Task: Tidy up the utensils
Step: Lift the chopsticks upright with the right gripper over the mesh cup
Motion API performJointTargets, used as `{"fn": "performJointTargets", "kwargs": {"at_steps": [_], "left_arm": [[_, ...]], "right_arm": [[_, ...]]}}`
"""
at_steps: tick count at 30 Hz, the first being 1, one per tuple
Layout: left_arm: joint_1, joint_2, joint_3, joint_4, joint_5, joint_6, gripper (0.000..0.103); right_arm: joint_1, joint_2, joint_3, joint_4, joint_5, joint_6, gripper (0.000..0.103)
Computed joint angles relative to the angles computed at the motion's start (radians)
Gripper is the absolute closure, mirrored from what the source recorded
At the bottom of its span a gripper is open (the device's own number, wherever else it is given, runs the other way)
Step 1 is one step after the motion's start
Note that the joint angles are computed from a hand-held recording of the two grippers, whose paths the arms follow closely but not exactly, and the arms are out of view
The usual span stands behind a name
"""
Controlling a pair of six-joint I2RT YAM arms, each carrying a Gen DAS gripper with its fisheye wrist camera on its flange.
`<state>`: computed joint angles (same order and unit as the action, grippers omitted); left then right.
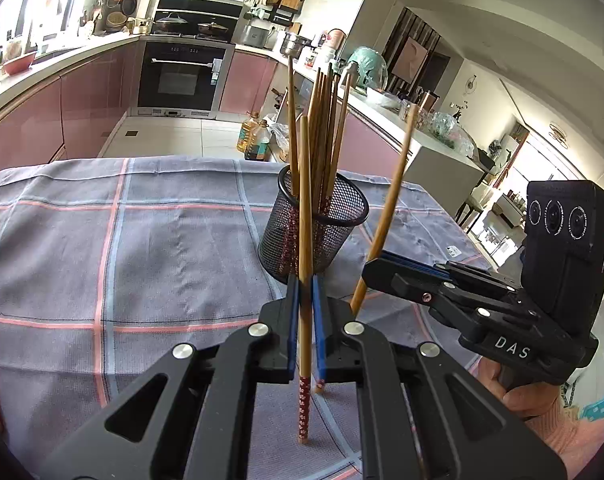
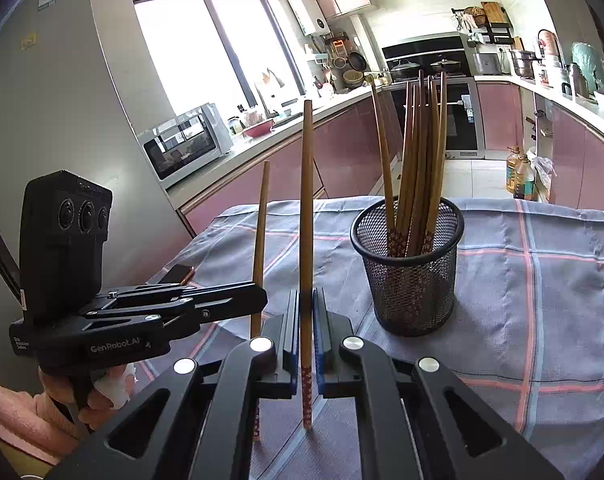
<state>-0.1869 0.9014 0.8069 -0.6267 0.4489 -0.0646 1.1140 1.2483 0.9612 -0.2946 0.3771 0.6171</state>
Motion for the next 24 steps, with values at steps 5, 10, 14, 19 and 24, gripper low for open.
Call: {"fn": "performJointTargets", "kwargs": {"at_steps": [5,10,14,19,24], "left_arm": [[0.012,0.005,0.01,0.001,0.017,0.006,0.096],[0.022,0.014,0.032,-0.002,0.032,0.007,0.096],[0.029,0.029,0.054,0.002,0.045,0.009,0.096],[0.025,0.041,0.072,0.013,0.044,0.008,0.096],[0.012,0.043,0.09,0.015,0.036,0.003,0.096]], "right_arm": [[-0.003,-0.025,-0.002,-0.008,0.018,-0.008,0.098],[-0.01,-0.045,0.008,-0.02,0.036,-0.024,0.097],[-0.018,-0.055,0.024,-0.029,0.049,-0.043,0.097],[-0.025,-0.059,0.042,-0.041,0.061,-0.061,0.097],[-0.034,-0.069,0.05,-0.049,0.069,-0.077,0.098]]}}
